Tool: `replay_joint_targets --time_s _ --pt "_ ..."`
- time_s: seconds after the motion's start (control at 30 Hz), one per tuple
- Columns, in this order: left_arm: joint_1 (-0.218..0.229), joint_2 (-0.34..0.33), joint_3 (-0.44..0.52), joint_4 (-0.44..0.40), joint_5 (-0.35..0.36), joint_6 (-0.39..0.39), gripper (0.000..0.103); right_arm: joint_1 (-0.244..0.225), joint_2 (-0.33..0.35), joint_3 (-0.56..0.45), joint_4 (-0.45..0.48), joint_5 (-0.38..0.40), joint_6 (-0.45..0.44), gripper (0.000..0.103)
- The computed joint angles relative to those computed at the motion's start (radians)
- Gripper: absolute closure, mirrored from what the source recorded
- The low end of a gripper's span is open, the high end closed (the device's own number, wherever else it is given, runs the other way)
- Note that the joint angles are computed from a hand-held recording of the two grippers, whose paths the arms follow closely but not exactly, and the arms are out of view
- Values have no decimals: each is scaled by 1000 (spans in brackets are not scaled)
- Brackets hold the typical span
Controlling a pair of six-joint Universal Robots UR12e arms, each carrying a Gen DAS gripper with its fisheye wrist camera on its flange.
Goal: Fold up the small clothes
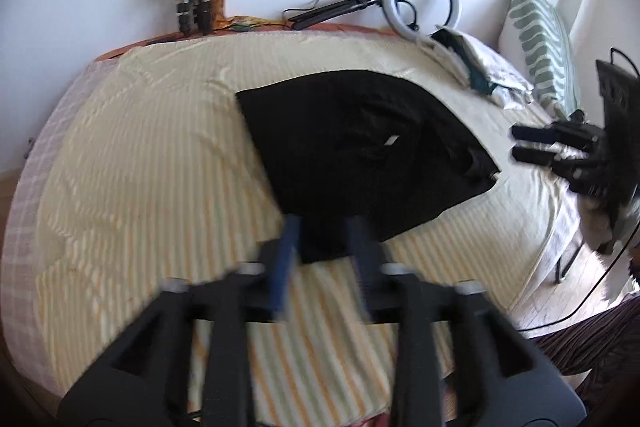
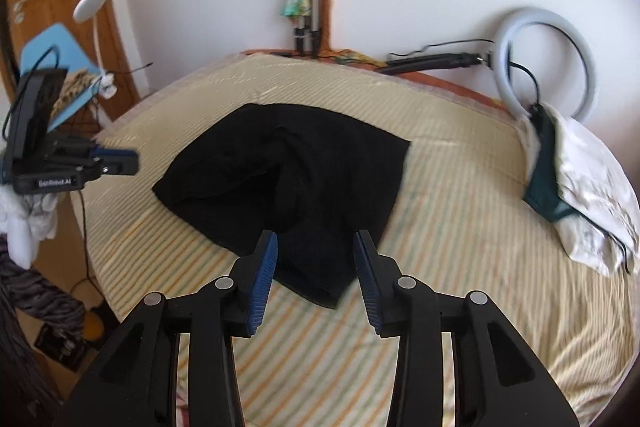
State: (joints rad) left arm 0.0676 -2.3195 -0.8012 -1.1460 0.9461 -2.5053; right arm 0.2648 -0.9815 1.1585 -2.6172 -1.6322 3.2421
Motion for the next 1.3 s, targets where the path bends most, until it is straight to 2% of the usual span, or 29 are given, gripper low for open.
replay_joint_targets --time_s 0.03,0.2,0.27,0.3,0.37,0.4,0.43,0.47,0.5,0.6,0.73,0.83,0.87,0.93,1.0,1.07,1.13,1.23,1.3 --pt "-6 -5 5 1 12 -10 52 4 9 -13 15 0 -16 65" --pt "-13 -59 104 -148 20 -58 52 25 48 -64 93 -50 -100 65" --pt "-17 -67 113 -152 38 -58 54 24 53 -68 111 -49 -111 65" --pt "-19 -70 115 -153 53 -56 57 24 54 -68 112 -47 -113 66" --pt "-22 -79 132 -179 68 -55 83 24 57 -68 108 -51 -118 67" --pt "-24 -85 139 -186 80 -61 90 25 60 -70 109 -57 -122 69" --pt "-23 -88 141 -183 86 -75 96 26 63 -75 114 -61 -125 80" --pt "-22 -91 147 -191 80 -83 97 26 67 -81 123 -65 -125 98" --pt "-19 -96 159 -203 70 -94 97 26 69 -87 136 -72 -125 103" --pt "-12 -91 160 -200 52 -93 98 25 57 -68 100 -79 -120 103" --pt "1 -88 162 -218 7 -104 98 13 17 -11 13 -39 -94 103" --pt "-5 -89 163 -258 33 -53 98 6 0 15 7 -12 -75 103" --pt "-7 -89 161 -259 43 -48 98 2 -3 19 22 8 -62 103" --pt "-9 -81 141 -233 55 -48 98 2 2 11 66 -26 -5 102" --pt "-7 -80 141 -233 50 -47 98 -8 1 5 112 -26 99 87" --pt "-6 -84 147 -237 48 -49 98 -38 -16 45 67 87 280 81" --pt "-5 -91 160 -254 44 -53 97 -57 -20 62 39 159 373 81" --pt "-4 -102 181 -275 41 -67 93 -75 -12 60 31 238 450 81" --pt "-4 -109 193 -287 34 -74 93 -79 -5 53 36 262 463 81"
